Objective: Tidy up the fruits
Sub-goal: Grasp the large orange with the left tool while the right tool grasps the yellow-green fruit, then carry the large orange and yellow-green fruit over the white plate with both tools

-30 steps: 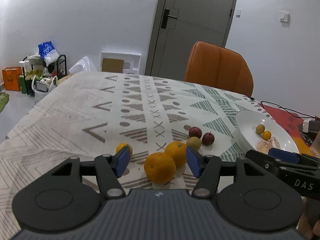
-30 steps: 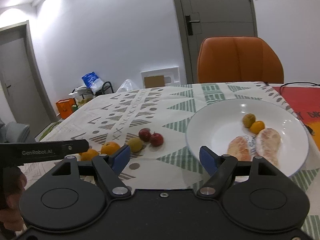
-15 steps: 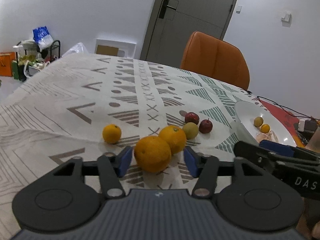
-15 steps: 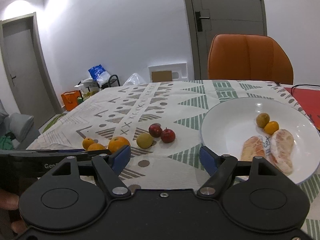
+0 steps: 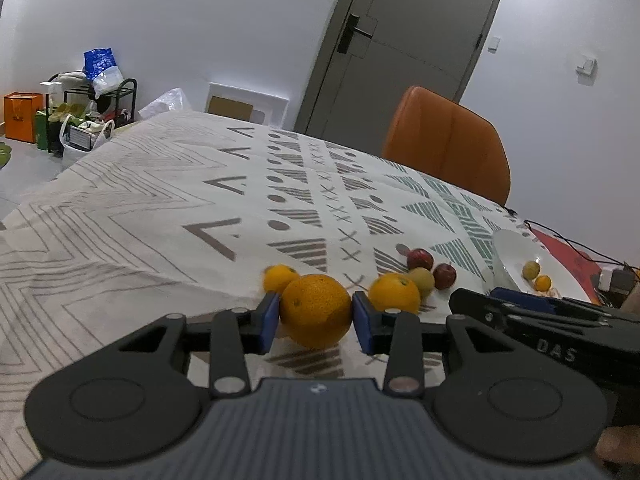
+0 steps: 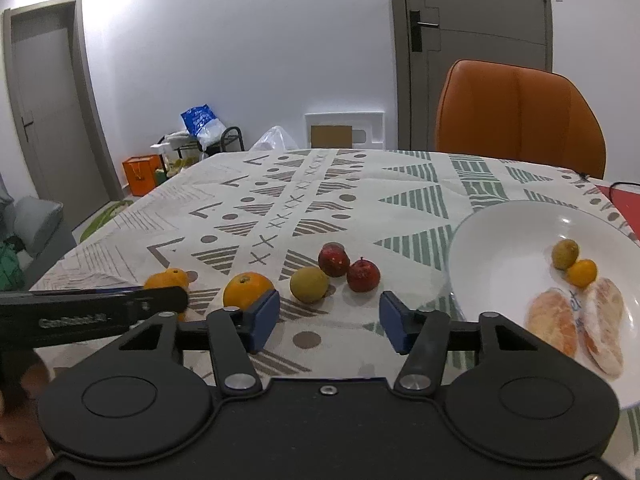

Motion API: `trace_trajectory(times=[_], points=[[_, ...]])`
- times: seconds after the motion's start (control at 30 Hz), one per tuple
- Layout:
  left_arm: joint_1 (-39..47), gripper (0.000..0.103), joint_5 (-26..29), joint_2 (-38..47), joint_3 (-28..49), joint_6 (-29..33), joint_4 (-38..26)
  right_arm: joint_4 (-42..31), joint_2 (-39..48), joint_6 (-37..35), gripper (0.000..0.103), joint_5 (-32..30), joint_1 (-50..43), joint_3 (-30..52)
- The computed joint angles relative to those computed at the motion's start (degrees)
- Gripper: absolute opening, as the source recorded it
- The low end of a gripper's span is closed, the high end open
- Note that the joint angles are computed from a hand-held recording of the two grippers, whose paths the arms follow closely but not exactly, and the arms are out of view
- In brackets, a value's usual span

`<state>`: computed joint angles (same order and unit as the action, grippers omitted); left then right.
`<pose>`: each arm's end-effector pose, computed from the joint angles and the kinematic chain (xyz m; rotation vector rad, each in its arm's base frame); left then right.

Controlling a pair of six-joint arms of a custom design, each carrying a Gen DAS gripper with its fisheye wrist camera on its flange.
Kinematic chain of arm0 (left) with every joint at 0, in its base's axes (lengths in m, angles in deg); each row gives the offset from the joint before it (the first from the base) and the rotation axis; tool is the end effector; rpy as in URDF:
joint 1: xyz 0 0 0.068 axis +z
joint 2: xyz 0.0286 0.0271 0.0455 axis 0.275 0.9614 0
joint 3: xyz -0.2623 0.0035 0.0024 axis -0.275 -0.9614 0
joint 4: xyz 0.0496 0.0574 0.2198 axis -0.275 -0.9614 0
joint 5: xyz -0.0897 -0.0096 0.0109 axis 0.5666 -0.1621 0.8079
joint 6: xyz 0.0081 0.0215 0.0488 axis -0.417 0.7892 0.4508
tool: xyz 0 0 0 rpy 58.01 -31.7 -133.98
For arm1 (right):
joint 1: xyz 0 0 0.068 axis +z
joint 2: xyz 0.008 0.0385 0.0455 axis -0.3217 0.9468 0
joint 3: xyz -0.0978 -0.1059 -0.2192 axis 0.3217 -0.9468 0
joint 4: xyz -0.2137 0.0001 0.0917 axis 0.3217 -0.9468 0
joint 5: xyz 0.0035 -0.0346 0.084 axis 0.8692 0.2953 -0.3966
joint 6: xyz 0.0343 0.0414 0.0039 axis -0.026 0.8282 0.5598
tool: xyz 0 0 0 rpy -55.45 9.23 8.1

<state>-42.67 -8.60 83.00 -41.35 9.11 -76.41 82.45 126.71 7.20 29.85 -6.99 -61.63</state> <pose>0.1313 -0.1639 0.1330 -0.4988 2.1020 -0.1540 0.1828 0.0520 0.1584 -0.6310 2.1421 0.4579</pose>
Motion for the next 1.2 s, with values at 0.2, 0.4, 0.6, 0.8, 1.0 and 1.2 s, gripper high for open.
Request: trace_trajectory(times=[0.2, 0.4, 0.6, 0.8, 1.0, 1.2], points=[[0.8, 0.038, -0.48, -2.9, -1.37, -0.02, -1.05, 2.27, 5.17, 1.12, 0.05, 3.28, 3.55, 2.36], [1.15, 0.038, -2.32, -6.75, -3.47, -1.38, -2.95, 3.57, 8.29, 1.98, 0.047, 5.47, 6.66, 3.87], [1.0, 0.038, -3.28, -8.92, -3.68, -2.64, -5.88, 4.67, 11.37, 2.15, 0.041, 6.1, 7.95, 5.35], [-0.26, 0.038, -4.29, -8.56, -2.17, -2.46, -7.18, 4.26, 12.03, 1.59, 0.025, 3.57, 6.15, 5.01], [-0.86, 0.038, -4.44, -7.27, 0.14, -1.08, -7.46, 0.11, 4.96, -0.19, 0.025, -0.67, 1.35, 3.36], [-2.13, 0.038, -4.64, -3.51, 4.69, 2.56, -6.42, -5.43, -1.82, -3.04, 0.025, -6.81, -6.84, 2.88]])
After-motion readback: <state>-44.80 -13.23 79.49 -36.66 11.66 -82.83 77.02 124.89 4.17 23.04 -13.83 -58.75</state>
